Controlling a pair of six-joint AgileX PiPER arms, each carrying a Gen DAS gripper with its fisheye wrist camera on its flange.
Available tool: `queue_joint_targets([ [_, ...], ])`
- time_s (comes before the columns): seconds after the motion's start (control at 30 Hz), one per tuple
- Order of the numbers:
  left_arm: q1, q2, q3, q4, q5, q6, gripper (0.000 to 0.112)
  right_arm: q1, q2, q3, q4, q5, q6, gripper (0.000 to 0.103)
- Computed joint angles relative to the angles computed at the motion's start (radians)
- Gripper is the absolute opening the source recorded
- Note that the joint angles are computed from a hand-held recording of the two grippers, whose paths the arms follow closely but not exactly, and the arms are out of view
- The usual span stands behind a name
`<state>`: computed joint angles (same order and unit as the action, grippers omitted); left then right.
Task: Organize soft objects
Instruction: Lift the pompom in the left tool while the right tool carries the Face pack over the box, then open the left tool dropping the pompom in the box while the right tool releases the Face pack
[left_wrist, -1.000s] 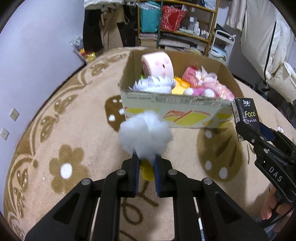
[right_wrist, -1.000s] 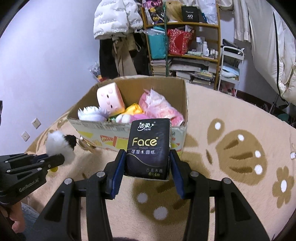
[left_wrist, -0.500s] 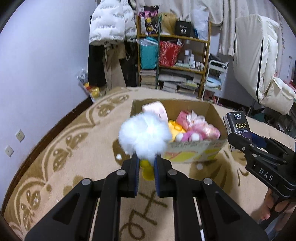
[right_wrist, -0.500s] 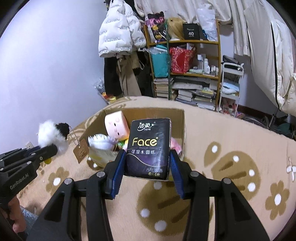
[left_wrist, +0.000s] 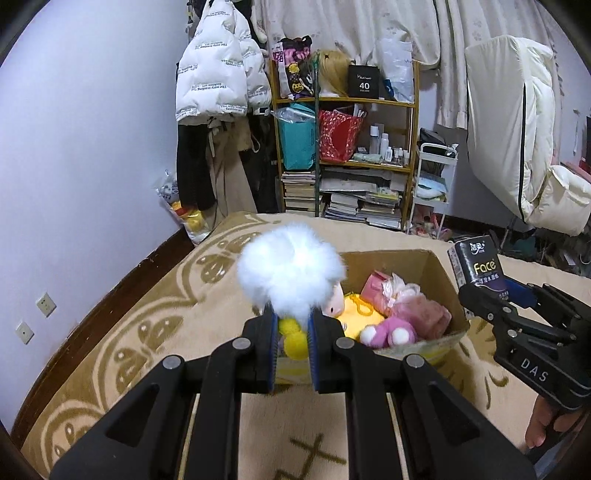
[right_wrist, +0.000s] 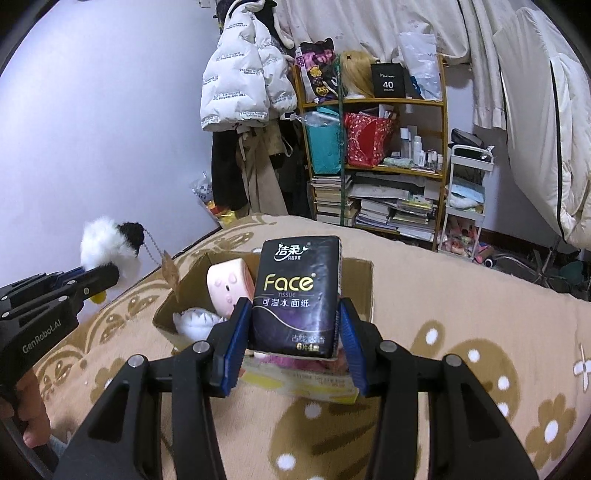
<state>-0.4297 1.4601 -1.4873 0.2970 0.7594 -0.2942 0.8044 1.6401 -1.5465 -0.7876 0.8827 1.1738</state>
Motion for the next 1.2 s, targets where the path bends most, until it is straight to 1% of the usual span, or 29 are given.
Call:
queue_joint_targets([
  [0.07,0.003,0.022,-0.020,-0.010,0.000,0.011,0.013,-0.015,0.012,-0.012,0.005,-0.015,-0.014,0.050],
  [0.2,0.028,0.073,-0.081,-0.105,0.016,0.086,0.013,-0.053,0.038,-0.028,0.029,-0.065,-0.042,0.050],
  [0.3,0.028,0.110,-0.124,-0.094,0.020,0.099,0.013,-0.078,0.061,-0.040,0.059,-0.101,-0.077,0.050],
  [0.4,0.039,0.148,-0.169,-0.117,0.027,0.119,0.013,-0.097,0.086,-0.058,0.081,-0.121,-0.109,0.050],
  [0.47,0.043,0.163,-0.181,-0.127,0.025,0.125,0.013,-0.109,0.101,-0.065,0.091,-0.141,-0.125,0.050],
  [0.7,0.060,0.223,-0.196,-0.175,0.027,0.156,0.014,-0.149,0.151,-0.091,0.151,-0.170,-0.187,0.050],
  [1.0,0.063,0.286,-0.207,-0.223,0.046,0.184,0.016,-0.197,0.169,-0.061,0.247,-0.229,-0.239,0.051],
  [1.07,0.060,0.296,-0.211,-0.210,0.051,0.172,0.020,-0.202,0.169,-0.051,0.264,-0.239,-0.246,0.051],
  [1.1,0.060,0.301,-0.214,-0.207,0.057,0.168,0.021,-0.199,0.173,-0.053,0.248,-0.225,-0.226,0.051],
  [1.2,0.067,0.316,-0.227,-0.208,0.083,0.160,0.023,-0.201,0.169,-0.043,0.256,-0.232,-0.227,0.051],
])
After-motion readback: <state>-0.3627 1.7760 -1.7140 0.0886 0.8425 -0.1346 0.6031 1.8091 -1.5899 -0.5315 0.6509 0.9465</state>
